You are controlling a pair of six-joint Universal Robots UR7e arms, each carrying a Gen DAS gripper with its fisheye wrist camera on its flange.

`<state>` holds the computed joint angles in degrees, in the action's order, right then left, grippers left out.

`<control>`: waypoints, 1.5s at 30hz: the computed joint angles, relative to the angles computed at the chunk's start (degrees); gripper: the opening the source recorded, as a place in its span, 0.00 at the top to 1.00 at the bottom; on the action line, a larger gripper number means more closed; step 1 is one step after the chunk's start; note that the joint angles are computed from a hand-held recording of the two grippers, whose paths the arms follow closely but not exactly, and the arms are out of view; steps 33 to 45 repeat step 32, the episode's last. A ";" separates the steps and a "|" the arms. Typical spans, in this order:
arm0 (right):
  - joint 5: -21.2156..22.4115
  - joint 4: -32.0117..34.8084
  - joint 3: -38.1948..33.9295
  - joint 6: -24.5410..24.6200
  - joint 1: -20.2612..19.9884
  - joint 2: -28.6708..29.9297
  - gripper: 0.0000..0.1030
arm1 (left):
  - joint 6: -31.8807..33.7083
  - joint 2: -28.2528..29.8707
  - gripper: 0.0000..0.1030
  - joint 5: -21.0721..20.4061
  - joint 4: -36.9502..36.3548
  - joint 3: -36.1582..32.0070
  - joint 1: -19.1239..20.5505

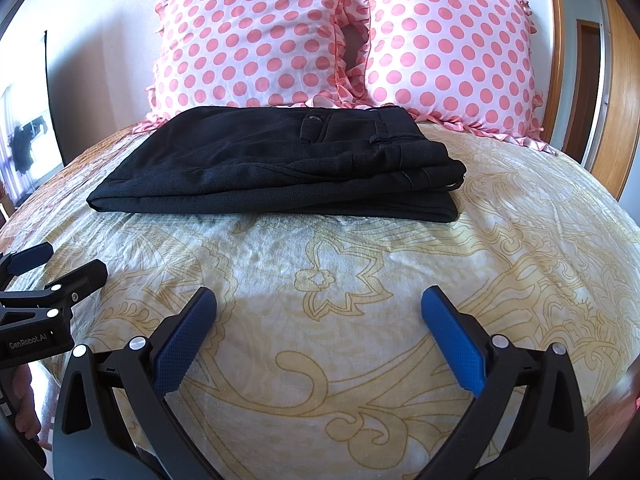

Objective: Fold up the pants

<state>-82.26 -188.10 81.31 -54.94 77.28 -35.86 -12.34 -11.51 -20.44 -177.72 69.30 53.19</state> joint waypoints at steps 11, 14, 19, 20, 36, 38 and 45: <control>-0.10 -0.16 0.05 0.05 0.05 0.07 0.01 | 2.47 0.82 0.02 0.23 -3.17 -0.36 -0.05; -0.16 -0.25 0.03 0.15 0.08 0.10 0.01 | 2.23 0.71 0.02 0.20 -2.88 -0.31 -0.04; -0.20 -0.31 -0.02 0.22 0.10 0.15 0.01 | 0.20 0.15 0.02 0.00 -0.65 0.14 0.03; -0.21 -0.33 -0.02 0.23 0.11 0.16 0.01 | -0.22 -0.01 0.02 -0.07 -0.07 0.22 0.06; -0.28 -0.39 -0.05 0.30 0.13 0.20 0.01 | -0.77 -0.31 0.02 -0.28 0.72 0.40 0.14; -0.28 -0.39 -0.05 0.30 0.13 0.20 0.01 | -0.77 -0.31 0.02 -0.28 0.72 0.40 0.14; -0.28 -0.39 -0.05 0.30 0.13 0.20 0.01 | -0.77 -0.31 0.02 -0.28 0.72 0.40 0.14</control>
